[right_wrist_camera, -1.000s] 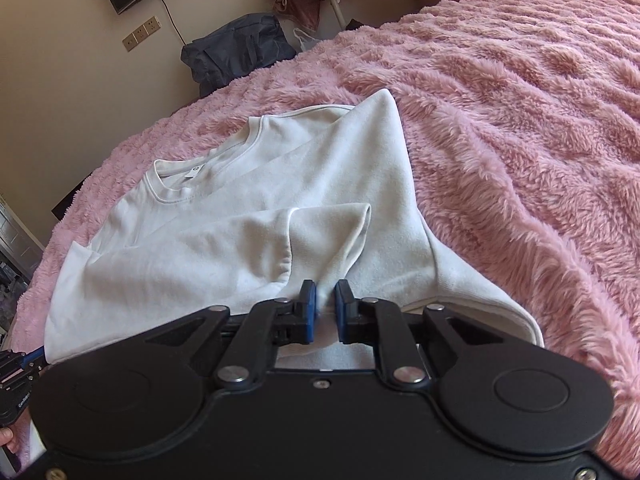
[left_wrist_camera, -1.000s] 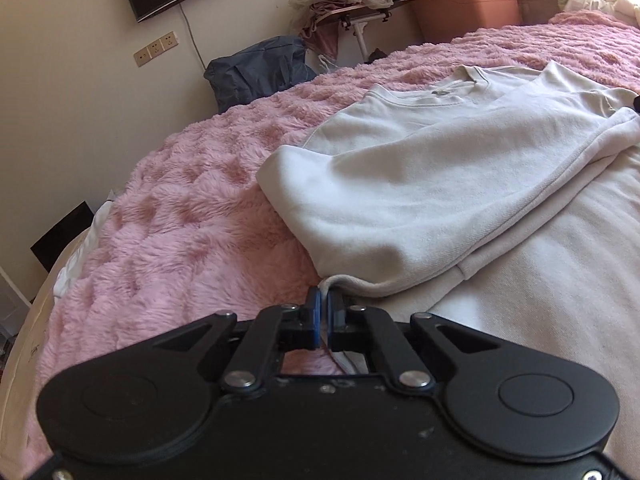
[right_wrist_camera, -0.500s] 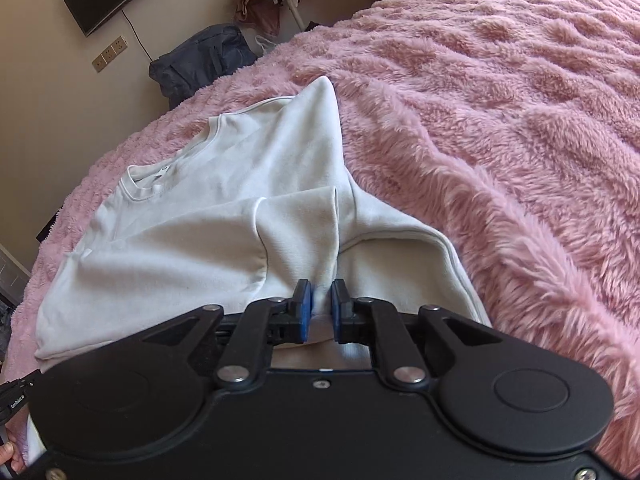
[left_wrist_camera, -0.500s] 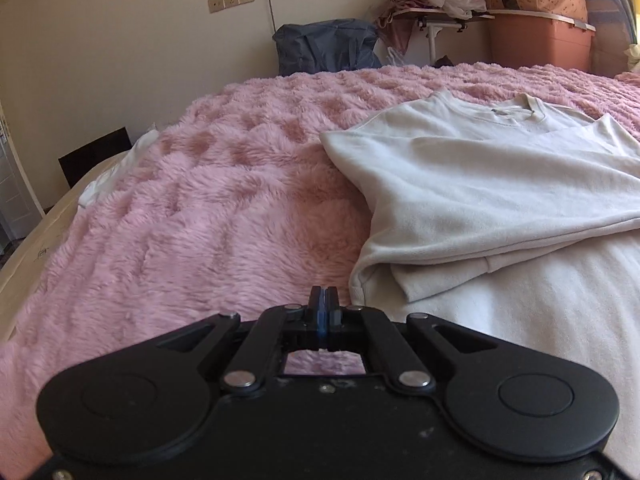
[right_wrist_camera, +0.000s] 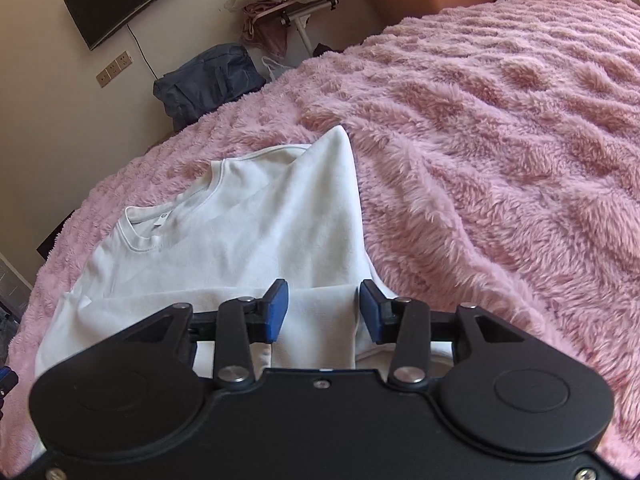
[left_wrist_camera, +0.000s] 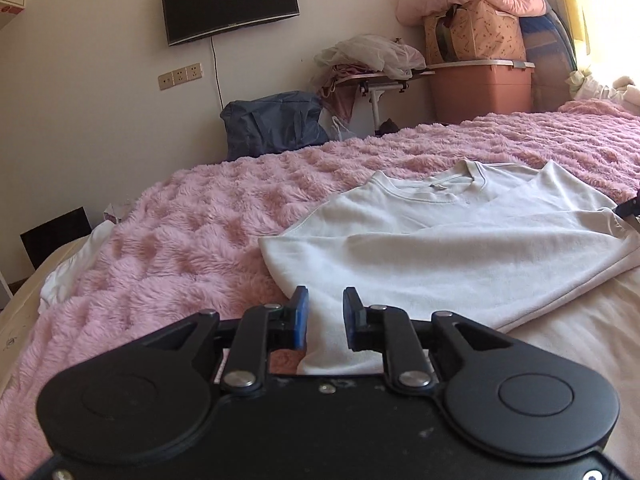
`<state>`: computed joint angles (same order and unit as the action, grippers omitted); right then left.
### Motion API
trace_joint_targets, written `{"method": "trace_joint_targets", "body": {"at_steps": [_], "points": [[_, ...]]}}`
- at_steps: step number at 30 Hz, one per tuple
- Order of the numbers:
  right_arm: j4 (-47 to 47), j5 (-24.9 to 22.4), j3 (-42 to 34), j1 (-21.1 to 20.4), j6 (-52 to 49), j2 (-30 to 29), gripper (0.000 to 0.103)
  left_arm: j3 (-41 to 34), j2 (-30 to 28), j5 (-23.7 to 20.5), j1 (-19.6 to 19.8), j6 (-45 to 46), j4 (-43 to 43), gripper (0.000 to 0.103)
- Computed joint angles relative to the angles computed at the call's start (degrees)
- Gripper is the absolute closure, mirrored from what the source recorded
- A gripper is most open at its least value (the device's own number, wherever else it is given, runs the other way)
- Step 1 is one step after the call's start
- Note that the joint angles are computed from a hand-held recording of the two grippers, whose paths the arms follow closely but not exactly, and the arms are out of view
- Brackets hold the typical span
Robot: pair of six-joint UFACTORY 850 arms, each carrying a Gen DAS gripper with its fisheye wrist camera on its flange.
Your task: Fold small clothes
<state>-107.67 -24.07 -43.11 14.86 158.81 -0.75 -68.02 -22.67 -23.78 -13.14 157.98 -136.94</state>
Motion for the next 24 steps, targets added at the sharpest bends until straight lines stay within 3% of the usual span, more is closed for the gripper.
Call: {"method": "trace_joint_targets", "body": {"at_steps": [1,4,7,10,12,15,17,19,23,24], "points": [[-0.06,0.58,-0.11,-0.17,0.64,-0.3,0.099,-0.85,-0.64,1.04,-0.14,-2.34,1.54,0.085],[-1.03,-2.5,1.3,1.09,4.99,0.97,0.1,-2.87,-2.29,5.82,-0.44,-11.97,7.96,0.085],[1.84,-6.81,2.36,2.42,1.11,2.61,0.1,-3.7,-3.8,8.37,-0.15,-24.32,17.01,0.084],[7.39,0.3,0.99,-0.15,-7.77,0.91,0.1,-2.41,-3.33,8.38,-0.33,-20.91,12.93,0.084],[6.99,0.46,1.24,-0.35,-7.02,0.36,0.1,-1.72,-2.47,8.45,-0.4,-19.79,11.05,0.084],[6.26,-3.82,2.09,1.7,-5.34,1.94,0.091,-0.28,-0.54,6.35,0.03,-19.47,10.45,0.084],[2.77,-5.42,3.56,3.03,-2.31,4.21,0.087,0.61,1.01,4.38,0.56,-24.04,14.6,0.084],[1.52,-5.85,4.62,4.28,-1.72,6.03,0.082,1.37,1.95,3.24,0.63,-24.4,14.59,0.083],[5.22,-4.57,5.42,6.35,-6.56,7.66,0.058,0.74,1.47,4.1,0.37,-29.08,18.08,0.082],[6.63,-4.63,5.47,6.74,-7.81,7.54,0.057,0.5,1.16,4.55,0.26,-30.52,19.04,0.082]]}}
